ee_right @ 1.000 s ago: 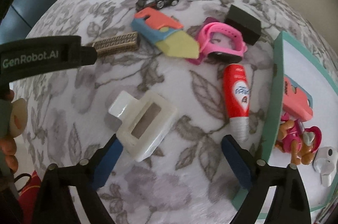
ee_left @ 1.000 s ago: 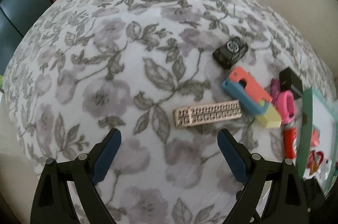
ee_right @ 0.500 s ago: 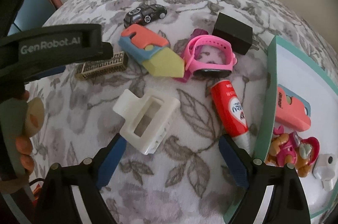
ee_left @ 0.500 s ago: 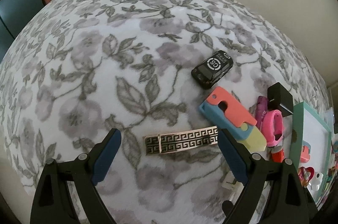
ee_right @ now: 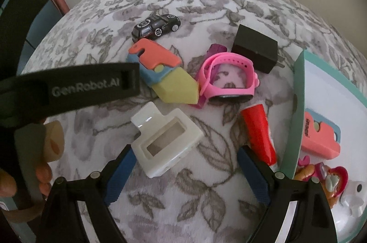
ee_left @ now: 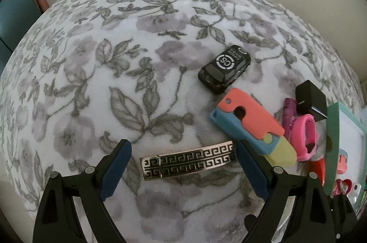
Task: Organize rigid objects
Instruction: 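Grasp the white plastic clip with the right gripper while the left gripper grasps the gold patterned bar, then carry the clip and gold bar into the teal tray and open both grippers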
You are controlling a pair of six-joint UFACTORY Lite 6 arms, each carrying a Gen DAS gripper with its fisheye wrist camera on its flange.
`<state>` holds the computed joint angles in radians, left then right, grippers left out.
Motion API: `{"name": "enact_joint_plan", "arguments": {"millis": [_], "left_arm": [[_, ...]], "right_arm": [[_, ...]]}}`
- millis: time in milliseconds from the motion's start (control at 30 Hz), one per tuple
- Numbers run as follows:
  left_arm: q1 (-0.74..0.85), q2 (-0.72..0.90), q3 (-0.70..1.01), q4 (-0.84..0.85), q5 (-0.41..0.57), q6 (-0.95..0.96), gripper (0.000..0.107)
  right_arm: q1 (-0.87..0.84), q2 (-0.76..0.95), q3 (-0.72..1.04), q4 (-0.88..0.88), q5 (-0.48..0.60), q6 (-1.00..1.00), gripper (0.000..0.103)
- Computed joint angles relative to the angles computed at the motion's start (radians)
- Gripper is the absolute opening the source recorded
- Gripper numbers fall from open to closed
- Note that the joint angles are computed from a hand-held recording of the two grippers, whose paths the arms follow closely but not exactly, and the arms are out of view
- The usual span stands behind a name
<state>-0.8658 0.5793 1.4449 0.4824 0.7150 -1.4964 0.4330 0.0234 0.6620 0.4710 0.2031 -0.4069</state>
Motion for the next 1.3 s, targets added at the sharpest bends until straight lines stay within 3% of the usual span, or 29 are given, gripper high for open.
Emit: {"name": "enact_joint_plan", "arguments": {"millis": [200, 533, 733, 833, 1100, 1200, 1300], "left_arm": [[0.014, 0.025, 0.023, -0.029, 0.000, 0.034, 0.093], [0.021, 0.037, 0.022, -0.042, -0.022, 0.046, 0.093], [0.021, 0.024, 0.005, -0.048, -0.026, 0.054, 0.092], [0.018, 0.007, -0.003, -0.054, -0.014, 0.056, 0.085], [0.017, -0.010, -0.024, -0.077, -0.008, 0.067, 0.084], [0.014, -0.030, -0.050, -0.076, -0.012, 0.052, 0.084], [0.010, -0.037, -0.056, -0.073, -0.010, 0.038, 0.084]], "right_arm": [[0.026, 0.032, 0.037, -0.040, -0.011, 0.074, 0.091], [-0.049, 0.012, 0.022, 0.151, -0.005, -0.100, 0.058], [-0.055, -0.004, 0.003, 0.206, -0.001, -0.153, 0.058], [-0.059, 0.001, 0.010, 0.215, 0.002, -0.166, 0.058], [-0.064, -0.010, 0.005, 0.202, 0.011, -0.156, 0.058], [-0.076, -0.023, -0.002, 0.230, 0.025, -0.189, 0.048], [-0.098, -0.037, -0.012, 0.298, 0.043, -0.259, 0.048]]}}
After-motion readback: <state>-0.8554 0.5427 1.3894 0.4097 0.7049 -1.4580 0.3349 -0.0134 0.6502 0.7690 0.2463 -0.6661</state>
